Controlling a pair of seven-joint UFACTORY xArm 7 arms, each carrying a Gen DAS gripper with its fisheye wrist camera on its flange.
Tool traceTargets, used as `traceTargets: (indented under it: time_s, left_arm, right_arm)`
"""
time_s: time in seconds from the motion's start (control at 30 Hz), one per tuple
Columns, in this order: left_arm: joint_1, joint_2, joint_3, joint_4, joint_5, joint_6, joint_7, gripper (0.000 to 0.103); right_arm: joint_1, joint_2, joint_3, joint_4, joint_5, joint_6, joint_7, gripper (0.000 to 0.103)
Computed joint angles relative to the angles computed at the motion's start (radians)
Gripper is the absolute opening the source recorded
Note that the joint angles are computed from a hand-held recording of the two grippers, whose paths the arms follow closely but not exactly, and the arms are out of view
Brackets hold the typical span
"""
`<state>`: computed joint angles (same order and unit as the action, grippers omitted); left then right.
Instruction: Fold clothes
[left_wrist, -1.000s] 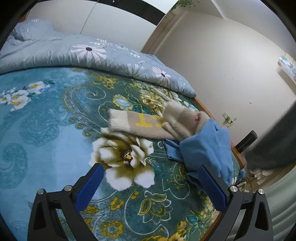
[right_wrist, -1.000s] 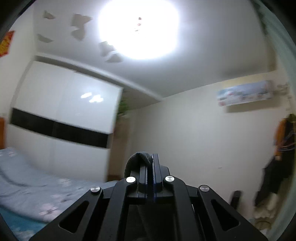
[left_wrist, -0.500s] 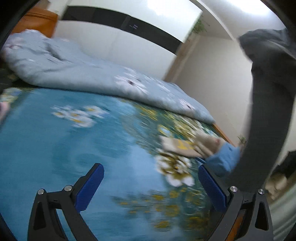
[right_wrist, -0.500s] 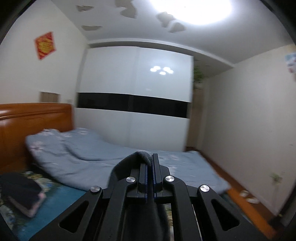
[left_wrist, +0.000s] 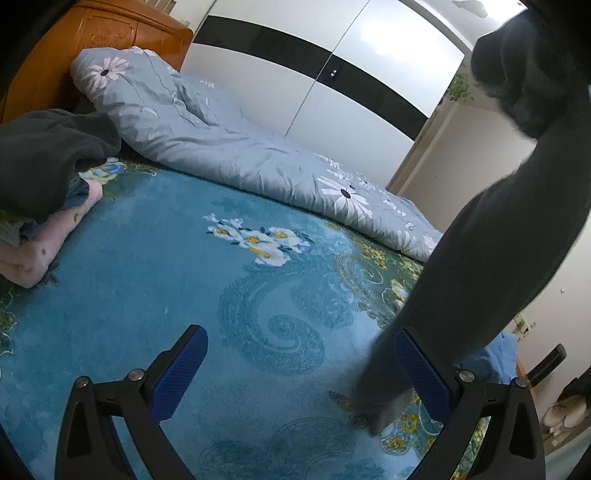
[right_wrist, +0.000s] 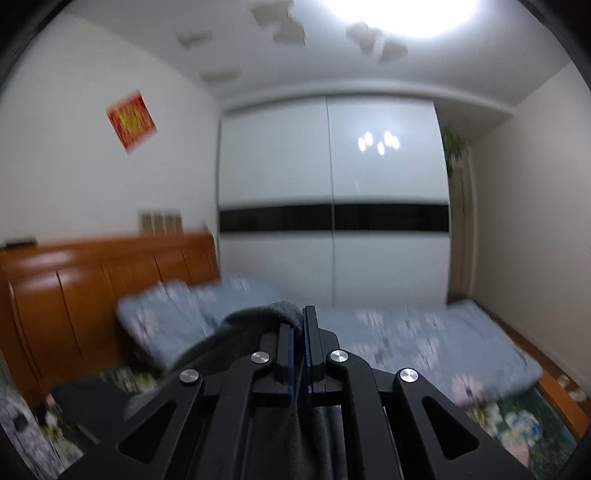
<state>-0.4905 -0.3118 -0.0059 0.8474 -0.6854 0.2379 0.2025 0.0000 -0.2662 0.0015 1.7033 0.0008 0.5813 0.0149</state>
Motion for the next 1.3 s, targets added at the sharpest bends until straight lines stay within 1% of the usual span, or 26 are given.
traceTargets:
  time_s: [0.07,0.1,0.17,0.2,0.27,0.33,0.5,0.57,0.63,0.73,0.83,0.87,0.9,0.97,1.07,1.13,1.23,1.27,1.3]
  left_arm:
    - [-0.012,0.004,0.004,0.003,-0.010,0.014,0.013,0.103]
    - [-0.016,0.006,0.005,0.005,-0.016,0.021,0.020,0.103]
    - [-0.013,0.016,-0.006,0.008,-0.013,0.032,0.022,0.103]
    - [-0.005,0.019,-0.016,0.008,-0.002,0.036,0.013,0.103]
    - [0.003,0.024,-0.027,0.005,0.008,0.040,0.003,0.103]
    - [0.008,0.036,-0.031,0.005,0.012,0.044,-0.005,0.103]
    - [0.020,0.069,-0.042,0.008,0.011,0.054,-0.008,0.103]
    - [0.022,0.090,-0.044,0.016,-0.004,0.060,-0.002,0.103]
    - [0.020,0.118,-0.046,0.035,-0.034,0.073,0.016,0.103]
    - [0.025,0.160,-0.070,0.061,-0.067,0.097,0.041,0.103]
    - [0.040,0.187,-0.102,0.080,-0.054,0.117,0.042,0.103]
    - [0.043,0.193,-0.110,0.083,-0.053,0.121,0.045,0.103]
    - [0.046,0.196,-0.116,0.084,-0.055,0.121,0.049,0.103]
    - [0.052,0.201,-0.122,0.084,-0.068,0.120,0.056,0.103]
    - [0.062,0.221,-0.125,0.097,-0.096,0.122,0.065,0.103]
    - [0.069,0.236,-0.130,0.111,-0.112,0.130,0.067,0.102]
    - [0.078,0.240,-0.141,0.115,-0.114,0.145,0.065,0.102]
    - [0.080,0.239,-0.144,0.112,-0.112,0.150,0.064,0.102]
    - [0.083,0.233,-0.145,0.106,-0.108,0.154,0.063,0.102]
  right_arm:
    - [-0.010,0.004,-0.022,-0.055,0.004,0.063,-0.016,0.004]
    - [-0.017,-0.004,-0.038,-0.104,0.015,0.087,-0.024,0.004]
    - [-0.034,-0.004,-0.066,-0.184,0.035,0.136,-0.040,0.004]
    - [-0.049,-0.004,-0.071,-0.240,0.026,0.147,-0.039,0.004]
    - [-0.075,-0.005,-0.074,-0.336,0.005,0.146,-0.038,0.004]
    - [-0.097,-0.022,-0.092,-0.450,0.006,0.139,-0.056,0.004]
    - [-0.204,-0.079,-0.118,-0.688,-0.065,0.043,-0.001,0.004]
    - [-0.259,-0.100,-0.122,-0.745,-0.107,0.026,0.039,0.004]
    - [-0.305,-0.101,-0.125,-0.770,-0.145,0.043,0.068,0.005]
    - [-0.327,-0.100,-0.124,-0.789,-0.193,0.086,0.046,0.005]
    - [-0.322,-0.129,-0.130,-0.809,-0.210,0.097,-0.007,0.005]
    - [-0.319,-0.150,-0.134,-0.814,-0.205,0.098,-0.026,0.011]
    - [-0.316,-0.172,-0.138,-0.819,-0.200,0.099,-0.045,0.026]
    - [-0.318,-0.224,-0.136,-0.832,-0.201,0.099,-0.070,0.046]
    - [-0.331,-0.346,-0.080,-0.887,-0.257,0.080,-0.070,0.048]
    - [-0.278,-0.393,-0.073,-0.925,-0.245,0.071,-0.124,0.051]
    - [-0.154,-0.388,-0.062,-0.966,-0.170,0.060,-0.206,0.052]
    - [-0.132,-0.363,-0.049,-0.973,-0.155,0.044,-0.213,0.052]
    - [-0.138,-0.326,-0.021,-0.975,-0.163,0.020,-0.190,0.052]
